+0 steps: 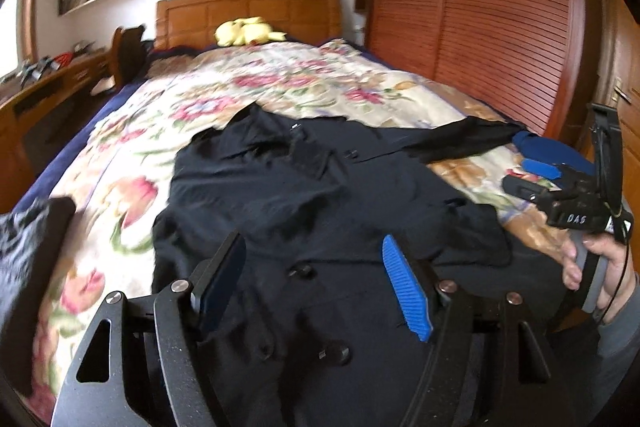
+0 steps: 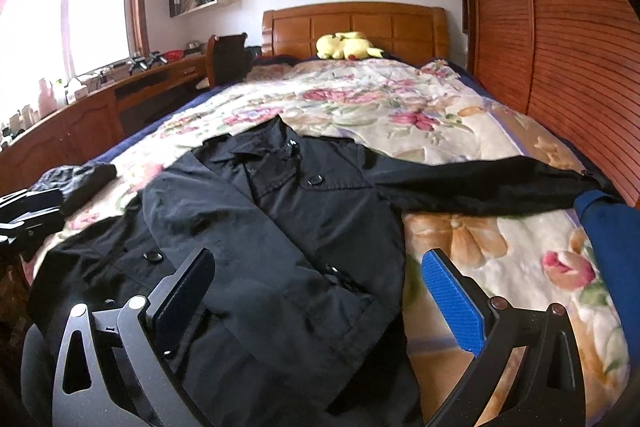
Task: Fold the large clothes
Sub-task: 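Move the right tool to the coat sleeve nearest it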
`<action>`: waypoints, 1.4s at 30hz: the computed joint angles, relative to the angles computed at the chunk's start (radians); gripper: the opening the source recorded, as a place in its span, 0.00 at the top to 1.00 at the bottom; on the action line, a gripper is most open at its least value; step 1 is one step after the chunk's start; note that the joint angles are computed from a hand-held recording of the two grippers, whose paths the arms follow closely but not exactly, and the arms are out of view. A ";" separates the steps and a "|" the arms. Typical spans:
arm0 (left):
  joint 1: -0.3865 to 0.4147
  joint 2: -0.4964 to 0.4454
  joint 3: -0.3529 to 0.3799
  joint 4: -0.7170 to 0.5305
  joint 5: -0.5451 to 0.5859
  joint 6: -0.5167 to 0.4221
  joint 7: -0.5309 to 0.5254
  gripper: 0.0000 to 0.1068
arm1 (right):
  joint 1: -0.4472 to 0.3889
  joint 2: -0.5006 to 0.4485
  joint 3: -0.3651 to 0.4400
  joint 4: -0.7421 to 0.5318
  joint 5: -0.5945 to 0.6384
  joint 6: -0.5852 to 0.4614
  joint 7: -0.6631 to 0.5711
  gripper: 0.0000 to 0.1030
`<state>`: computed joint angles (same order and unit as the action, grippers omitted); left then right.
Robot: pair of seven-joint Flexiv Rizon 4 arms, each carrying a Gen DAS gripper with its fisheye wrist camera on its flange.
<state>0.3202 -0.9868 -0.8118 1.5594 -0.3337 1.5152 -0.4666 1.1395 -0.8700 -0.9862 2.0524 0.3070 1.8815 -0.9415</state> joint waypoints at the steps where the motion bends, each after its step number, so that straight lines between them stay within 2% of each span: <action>1: 0.000 -0.003 0.007 -0.003 -0.003 0.002 -0.005 0.33 | -0.008 0.001 0.004 -0.003 -0.004 -0.009 0.000 0.00; 7: -0.009 -0.008 0.062 -0.001 0.007 0.040 -0.044 0.33 | -0.036 -0.002 0.013 -0.017 -0.059 -0.105 0.042 0.03; 10: 0.006 -0.012 0.062 0.008 0.023 0.052 -0.062 0.33 | -0.092 0.020 0.068 -0.015 -0.111 -0.116 0.060 0.09; 12: 0.014 -0.014 0.061 0.012 0.037 0.060 -0.071 0.33 | -0.131 0.038 0.110 -0.011 -0.144 -0.128 0.065 0.19; 16: 0.015 -0.022 0.062 0.008 0.066 0.067 -0.085 0.33 | -0.272 0.099 0.271 -0.017 -0.209 -0.113 0.050 0.37; 18: 0.008 -0.026 0.066 -0.001 0.073 0.063 -0.091 0.33 | -0.324 0.114 0.327 -0.027 -0.228 -0.105 0.042 0.47; 24: -0.004 -0.033 0.055 -0.003 0.098 0.065 -0.095 0.33 | -0.308 0.104 0.297 -0.033 -0.243 -0.117 0.042 0.73; 28: -0.017 -0.033 0.056 -0.002 0.110 0.066 -0.093 0.33 | -0.258 0.082 0.248 -0.014 -0.227 -0.101 0.045 0.74; 37: -0.064 -0.060 0.038 -0.059 0.106 0.042 -0.065 0.33 | -0.209 0.044 0.218 0.008 -0.114 -0.012 0.020 0.74; 42: -0.120 -0.102 0.033 -0.134 0.095 0.032 -0.028 0.33 | -0.234 0.046 0.253 -0.007 -0.091 0.001 -0.016 0.75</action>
<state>0.2007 -1.0888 -0.7792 1.4258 -0.2383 1.5472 -0.4945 0.9054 -0.8240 -0.7328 2.0451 0.2164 1.8826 -0.9578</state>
